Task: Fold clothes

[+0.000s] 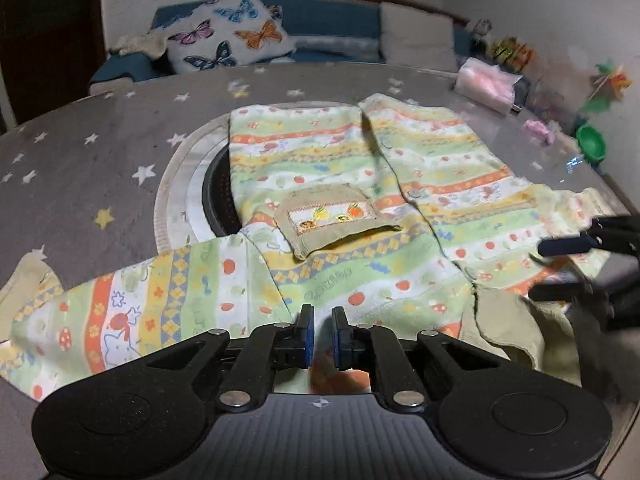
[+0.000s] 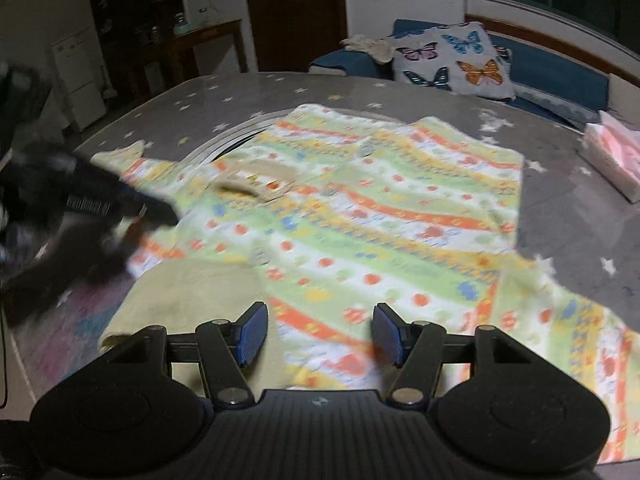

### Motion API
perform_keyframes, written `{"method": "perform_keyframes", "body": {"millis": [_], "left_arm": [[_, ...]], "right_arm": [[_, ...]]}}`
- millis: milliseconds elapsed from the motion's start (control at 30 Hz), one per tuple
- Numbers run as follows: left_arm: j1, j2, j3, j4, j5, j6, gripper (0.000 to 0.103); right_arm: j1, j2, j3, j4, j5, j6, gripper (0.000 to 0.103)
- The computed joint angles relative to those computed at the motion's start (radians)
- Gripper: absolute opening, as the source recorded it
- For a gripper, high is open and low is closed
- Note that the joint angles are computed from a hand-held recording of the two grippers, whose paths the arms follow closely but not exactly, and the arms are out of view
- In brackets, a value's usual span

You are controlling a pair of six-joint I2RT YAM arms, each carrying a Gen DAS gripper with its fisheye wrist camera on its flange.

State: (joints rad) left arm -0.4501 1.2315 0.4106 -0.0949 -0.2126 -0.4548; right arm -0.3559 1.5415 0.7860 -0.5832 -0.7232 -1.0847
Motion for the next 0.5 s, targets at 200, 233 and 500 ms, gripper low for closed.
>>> {"method": "perform_keyframes", "body": {"millis": [200, 233, 500], "left_arm": [[0.083, 0.012, 0.072, -0.034, 0.030, 0.053, 0.014], [0.104, 0.044, 0.098, -0.020, 0.037, 0.068, 0.015], [0.215, 0.360, 0.348, 0.079, 0.048, 0.168, 0.018]], "right_arm": [[0.037, 0.116, 0.138, 0.090, 0.026, 0.176, 0.059], [0.048, 0.140, 0.163, 0.111, 0.032, 0.212, 0.058], [0.109, 0.325, 0.343, 0.246, 0.090, 0.427, 0.054]]}}
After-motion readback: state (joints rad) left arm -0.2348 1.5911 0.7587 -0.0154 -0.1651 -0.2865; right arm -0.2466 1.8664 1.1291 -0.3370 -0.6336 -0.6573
